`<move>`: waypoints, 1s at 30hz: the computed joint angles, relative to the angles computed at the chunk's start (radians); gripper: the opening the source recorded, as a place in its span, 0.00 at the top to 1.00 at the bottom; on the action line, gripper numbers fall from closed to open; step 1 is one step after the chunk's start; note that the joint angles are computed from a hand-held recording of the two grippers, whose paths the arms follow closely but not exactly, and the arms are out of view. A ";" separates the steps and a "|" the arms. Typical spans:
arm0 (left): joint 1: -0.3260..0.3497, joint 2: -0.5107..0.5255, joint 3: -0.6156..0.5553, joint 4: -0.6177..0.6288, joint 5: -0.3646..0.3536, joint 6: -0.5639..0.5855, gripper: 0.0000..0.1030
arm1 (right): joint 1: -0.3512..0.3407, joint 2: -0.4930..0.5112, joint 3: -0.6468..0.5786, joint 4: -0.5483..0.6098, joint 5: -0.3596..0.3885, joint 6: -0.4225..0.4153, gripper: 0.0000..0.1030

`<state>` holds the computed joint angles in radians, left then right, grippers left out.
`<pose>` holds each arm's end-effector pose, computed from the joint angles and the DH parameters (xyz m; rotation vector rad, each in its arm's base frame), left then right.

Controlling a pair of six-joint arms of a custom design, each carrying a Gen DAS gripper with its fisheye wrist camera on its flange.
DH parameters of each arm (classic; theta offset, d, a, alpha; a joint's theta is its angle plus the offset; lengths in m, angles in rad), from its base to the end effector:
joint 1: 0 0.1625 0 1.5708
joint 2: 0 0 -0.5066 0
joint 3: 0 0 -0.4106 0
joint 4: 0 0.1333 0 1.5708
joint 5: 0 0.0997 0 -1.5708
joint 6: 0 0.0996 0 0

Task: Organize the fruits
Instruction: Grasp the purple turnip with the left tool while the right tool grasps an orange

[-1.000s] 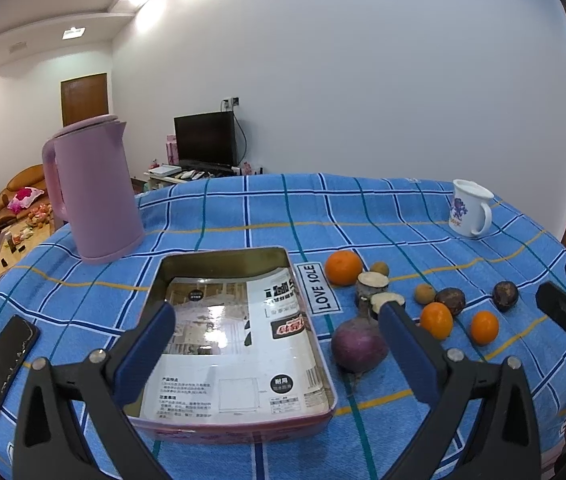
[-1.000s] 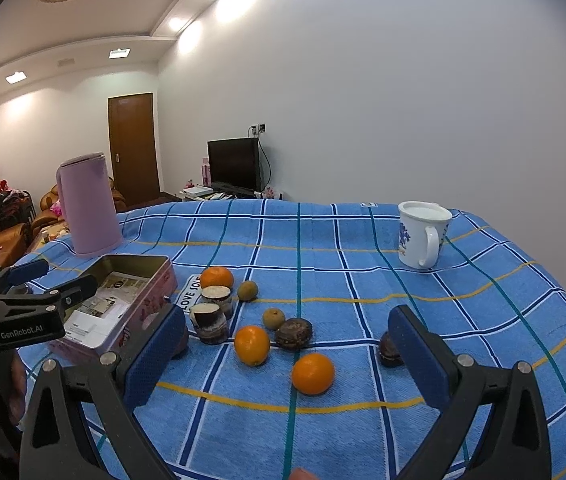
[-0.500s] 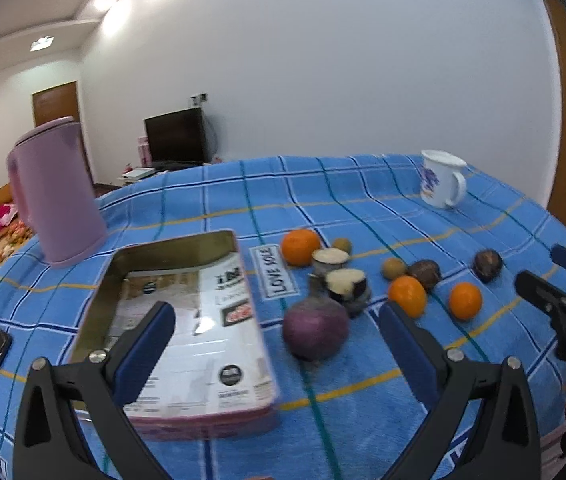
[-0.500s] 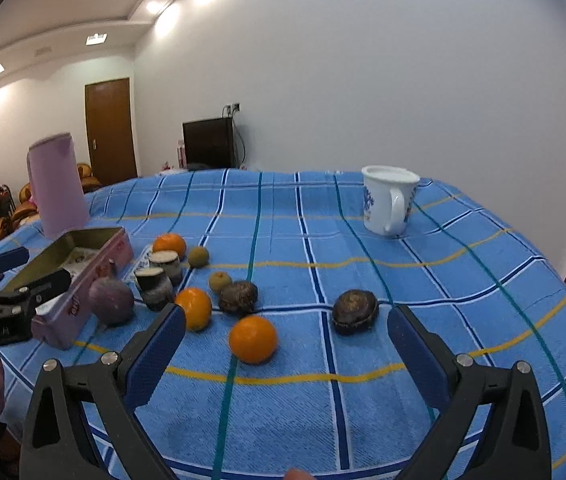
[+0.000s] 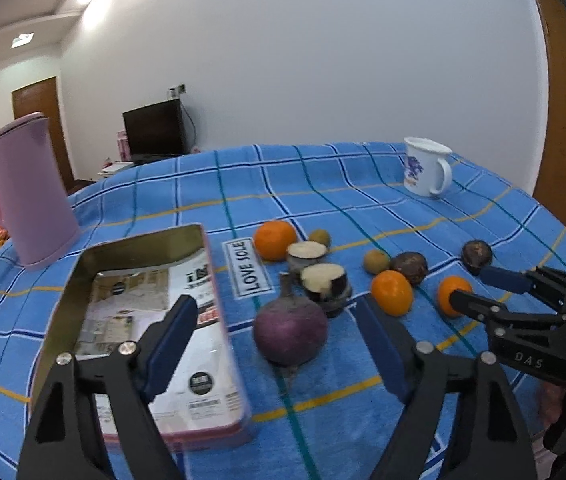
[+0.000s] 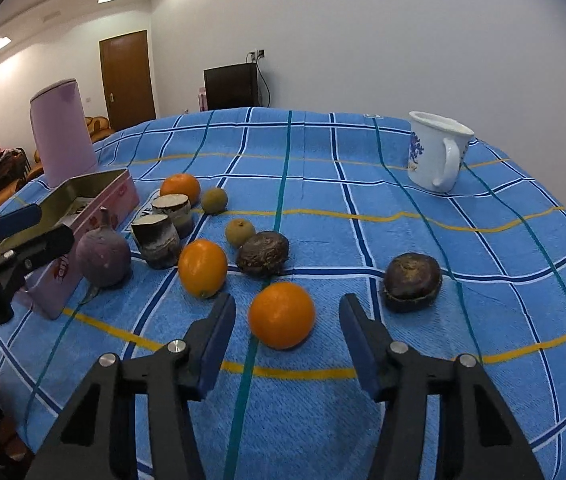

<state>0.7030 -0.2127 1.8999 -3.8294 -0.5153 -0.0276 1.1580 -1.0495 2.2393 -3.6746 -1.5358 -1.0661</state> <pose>-0.2834 -0.5285 -0.1257 0.5453 2.1308 -1.1211 -0.0932 -0.5538 0.2388 0.7893 -2.2654 0.8998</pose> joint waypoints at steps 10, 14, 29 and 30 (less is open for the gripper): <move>0.046 -0.014 -0.023 0.126 -0.120 -0.104 0.26 | 0.000 0.001 -0.020 0.037 -0.008 0.023 0.46; 0.048 -0.012 -0.031 0.163 -0.077 -0.097 0.25 | 0.001 0.001 -0.023 0.048 -0.012 0.017 0.46; 0.070 -0.049 -0.024 0.329 -0.126 -0.166 0.18 | 0.035 0.023 -0.059 0.115 -0.124 0.009 0.59; 0.073 -0.052 -0.027 0.345 -0.126 -0.178 0.22 | 0.035 0.021 -0.061 0.127 -0.125 0.012 0.59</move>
<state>0.7763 -0.2651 1.8729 -3.4847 -0.6417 -0.2052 1.1926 -1.0284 2.1778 -3.5472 -1.6606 -1.0540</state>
